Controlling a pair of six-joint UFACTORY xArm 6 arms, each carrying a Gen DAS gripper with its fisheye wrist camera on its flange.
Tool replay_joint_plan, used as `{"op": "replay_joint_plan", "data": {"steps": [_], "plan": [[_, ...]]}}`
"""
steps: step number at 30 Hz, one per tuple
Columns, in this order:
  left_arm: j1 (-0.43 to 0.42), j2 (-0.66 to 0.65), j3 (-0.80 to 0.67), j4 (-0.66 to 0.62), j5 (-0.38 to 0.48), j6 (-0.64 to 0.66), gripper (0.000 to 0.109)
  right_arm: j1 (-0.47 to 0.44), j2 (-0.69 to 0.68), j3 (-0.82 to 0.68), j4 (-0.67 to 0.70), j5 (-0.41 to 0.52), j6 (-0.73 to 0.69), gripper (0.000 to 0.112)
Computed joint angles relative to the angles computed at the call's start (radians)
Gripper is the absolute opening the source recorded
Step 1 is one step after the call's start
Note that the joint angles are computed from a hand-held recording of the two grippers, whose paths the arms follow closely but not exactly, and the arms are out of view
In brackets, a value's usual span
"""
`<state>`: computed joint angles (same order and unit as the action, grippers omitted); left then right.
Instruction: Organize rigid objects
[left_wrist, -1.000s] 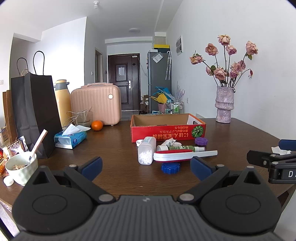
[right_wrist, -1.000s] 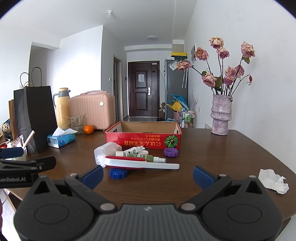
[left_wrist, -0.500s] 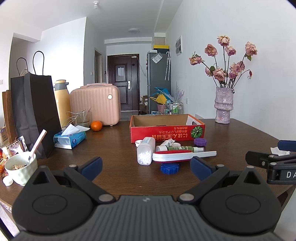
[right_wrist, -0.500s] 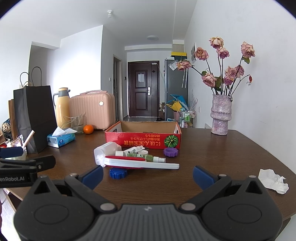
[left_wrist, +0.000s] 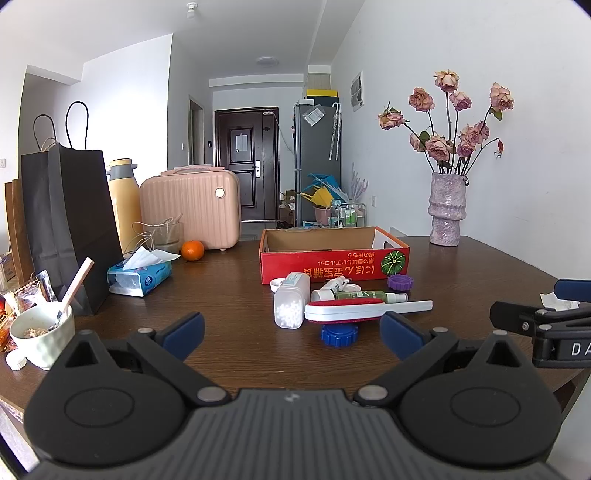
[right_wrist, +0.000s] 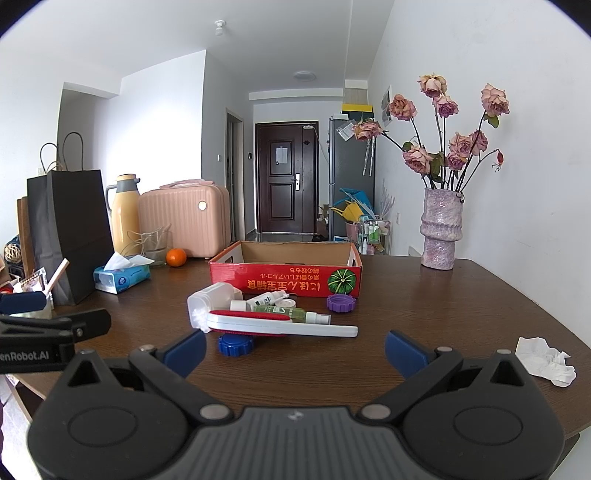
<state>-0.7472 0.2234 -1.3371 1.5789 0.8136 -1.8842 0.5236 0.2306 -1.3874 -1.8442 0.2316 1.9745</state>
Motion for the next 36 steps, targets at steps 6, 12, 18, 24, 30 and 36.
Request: {"op": "replay_joint_plan", "data": {"steps": [6, 12, 18, 24, 30, 36], "plan": [[0.001, 0.000, 0.001, 0.001, -0.002, -0.003, 0.103, -0.001, 0.003, -0.003, -0.001, -0.003, -0.004, 0.103], [0.022, 0.009, -0.008, -0.008, -0.015, -0.013, 0.103, 0.000, 0.032, -0.033, 0.015, -0.008, -0.030, 0.103], [0.060, 0.045, -0.054, -0.042, -0.043, 0.026, 0.103, -0.010, 0.088, -0.089, 0.088, -0.030, -0.113, 0.103], [0.097, 0.089, -0.106, -0.072, -0.082, 0.069, 0.103, -0.016, 0.165, -0.166, 0.226, -0.048, -0.256, 0.103], [0.138, 0.140, -0.170, -0.106, -0.121, 0.114, 0.103, -0.021, 0.256, -0.264, 0.414, -0.061, -0.446, 0.103], [0.184, 0.202, -0.253, -0.167, -0.161, 0.190, 0.103, -0.024, 0.357, -0.375, 0.662, -0.059, -0.690, 0.103]]}}
